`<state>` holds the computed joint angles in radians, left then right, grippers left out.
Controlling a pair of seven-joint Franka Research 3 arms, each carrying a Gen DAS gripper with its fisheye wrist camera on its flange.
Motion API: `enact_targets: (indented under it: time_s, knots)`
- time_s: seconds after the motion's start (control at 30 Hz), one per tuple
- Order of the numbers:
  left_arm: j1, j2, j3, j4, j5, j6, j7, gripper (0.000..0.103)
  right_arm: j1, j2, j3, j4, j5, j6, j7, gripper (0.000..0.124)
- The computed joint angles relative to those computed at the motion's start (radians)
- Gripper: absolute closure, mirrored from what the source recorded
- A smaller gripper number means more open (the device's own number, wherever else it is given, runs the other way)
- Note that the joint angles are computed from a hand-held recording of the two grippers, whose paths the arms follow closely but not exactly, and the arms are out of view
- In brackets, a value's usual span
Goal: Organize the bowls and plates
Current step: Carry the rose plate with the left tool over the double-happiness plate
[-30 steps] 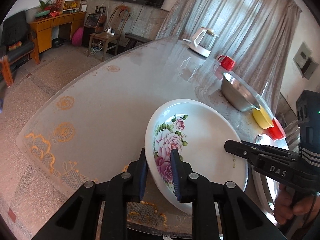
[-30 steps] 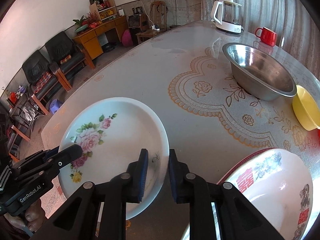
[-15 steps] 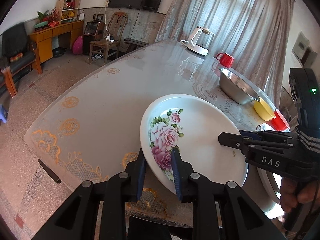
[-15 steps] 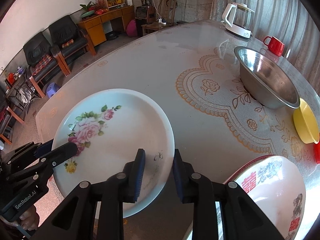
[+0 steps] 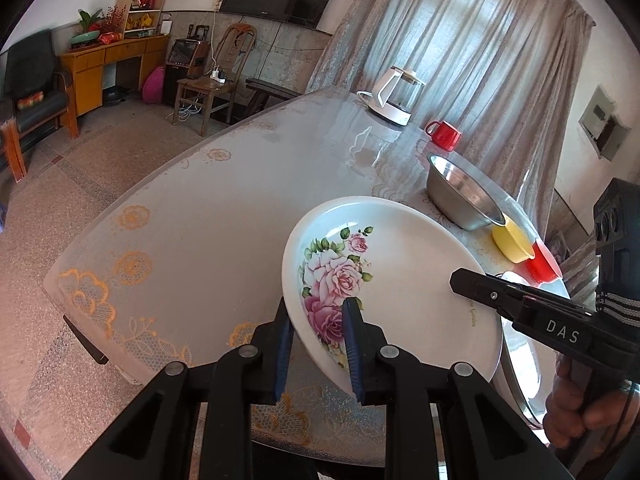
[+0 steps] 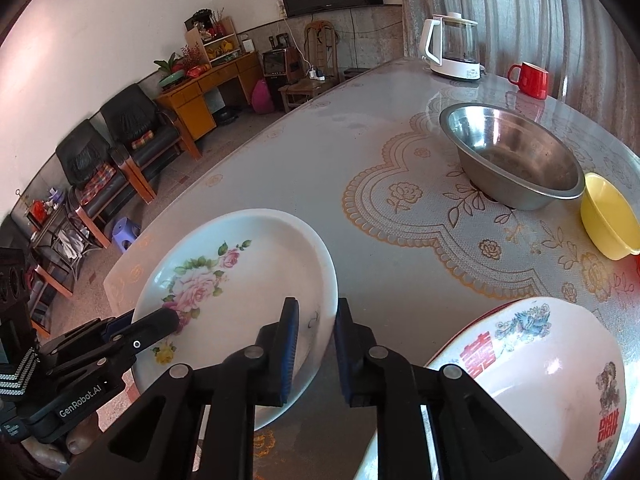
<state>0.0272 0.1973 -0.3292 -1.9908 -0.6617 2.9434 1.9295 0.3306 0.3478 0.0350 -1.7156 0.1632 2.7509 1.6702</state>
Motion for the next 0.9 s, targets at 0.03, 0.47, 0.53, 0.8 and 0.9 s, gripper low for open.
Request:
enact_targets:
  time_s: [0.03, 0.47, 0.53, 0.8, 0.9]
  knots:
    - [0.005, -0.002, -0.01, 0.002, -0.016, 0.004, 0.019, 0.08, -0.002, -0.01, 0.001, -0.014, 0.006, 0.012, 0.001, 0.107]
    - [-0.047, -0.012, -0.033, 0.062, -0.149, -0.058, 0.216, 0.08, -0.028, -0.196, -0.022, -0.261, 0.031, 0.185, 0.091, 0.107]
    - [-0.062, -0.014, -0.035, 0.07, -0.16, -0.066, 0.244, 0.08, -0.036, -0.228, -0.026, -0.305, 0.022, 0.209, 0.116, 0.107]
    - [-0.124, -0.005, -0.034, 0.11, -0.155, -0.125, 0.31, 0.08, -0.09, -0.354, -0.038, -0.47, -0.16, 0.256, 0.338, 0.107]
    - [-0.143, 0.007, -0.034, 0.124, -0.127, -0.145, 0.314, 0.08, -0.135, -0.391, -0.019, -0.521, -0.233, 0.264, 0.432, 0.107]
